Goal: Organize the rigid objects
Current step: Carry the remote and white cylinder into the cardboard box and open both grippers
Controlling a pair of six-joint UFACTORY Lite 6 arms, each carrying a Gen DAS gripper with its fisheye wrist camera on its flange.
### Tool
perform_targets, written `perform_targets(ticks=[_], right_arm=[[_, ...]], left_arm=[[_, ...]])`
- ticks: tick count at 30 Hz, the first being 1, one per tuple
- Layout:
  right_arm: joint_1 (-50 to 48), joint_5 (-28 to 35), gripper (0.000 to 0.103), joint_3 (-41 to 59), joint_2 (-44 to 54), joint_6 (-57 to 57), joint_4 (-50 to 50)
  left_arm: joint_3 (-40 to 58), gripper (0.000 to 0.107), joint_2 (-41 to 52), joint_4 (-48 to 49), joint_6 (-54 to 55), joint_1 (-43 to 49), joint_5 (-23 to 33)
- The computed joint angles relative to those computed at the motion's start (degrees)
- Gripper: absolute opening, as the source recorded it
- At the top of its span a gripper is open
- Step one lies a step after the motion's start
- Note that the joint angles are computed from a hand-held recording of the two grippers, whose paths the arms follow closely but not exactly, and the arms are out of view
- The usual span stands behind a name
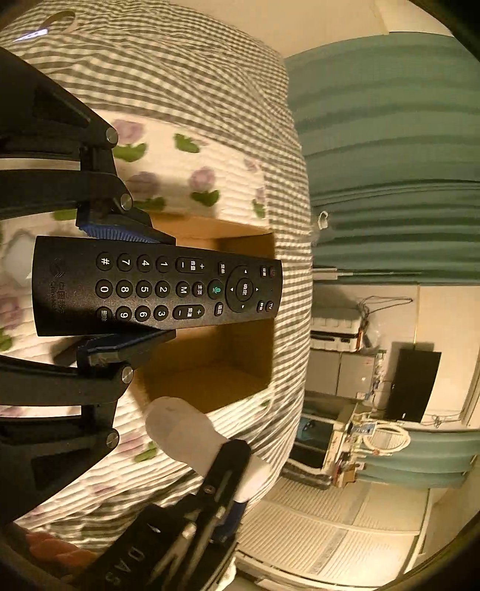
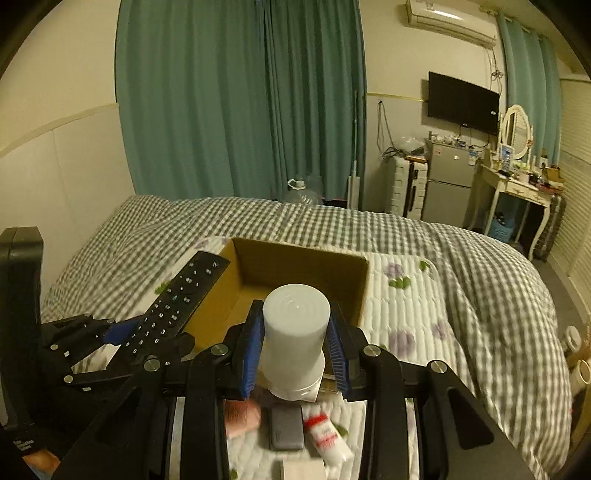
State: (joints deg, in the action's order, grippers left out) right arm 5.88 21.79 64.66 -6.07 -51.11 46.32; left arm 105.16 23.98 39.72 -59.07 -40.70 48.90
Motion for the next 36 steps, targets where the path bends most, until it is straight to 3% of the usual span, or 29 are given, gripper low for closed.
perform_targets(ticks=[10,20,24,25,26,28,32,36], right_arm=[[3.1,-3.7,0.032,15.1,21.3,1.6,-2.5],[3.2,-5.9,0.032,20.1,31.4,-2.6,2.1],[1.7,-4.6,0.035,18.9,30.8,-11.5,13.2],[1.2,-3.7,0.049,18.9,30.4,-11.4,13.9],[0.9,-3.8,0.056,18.1,29.1,-10.8,14.0],[0.3,-4.7,0.061,16.2,26.4,-11.7,15.0],[-0.6,-4.5,0.062,13.1,20.1,-3.4,6.1],[-1.0,-3.7,0.072,7.2,9.8,7.3,-4.8]], left_arm=[[12.8,0.042,15.3,-3.8,6.2,7.1,-3.9],[16.6,0.042,22.6,-6.7,8.6,10.2,-6.5],[15.5,0.044,21.8,-6.7,8.3,9.8,-5.6],[14.0,0.048,20.5,-5.9,7.5,9.5,-6.2],[12.6,0.055,19.1,-5.2,6.8,9.1,-6.3],[11.6,0.063,17.3,-3.9,5.9,8.3,-5.5],[7.3,0.071,10.7,-1.3,3.8,5.9,-3.3],[-0.5,0.073,2.0,2.1,-0.9,2.8,-1.3]])
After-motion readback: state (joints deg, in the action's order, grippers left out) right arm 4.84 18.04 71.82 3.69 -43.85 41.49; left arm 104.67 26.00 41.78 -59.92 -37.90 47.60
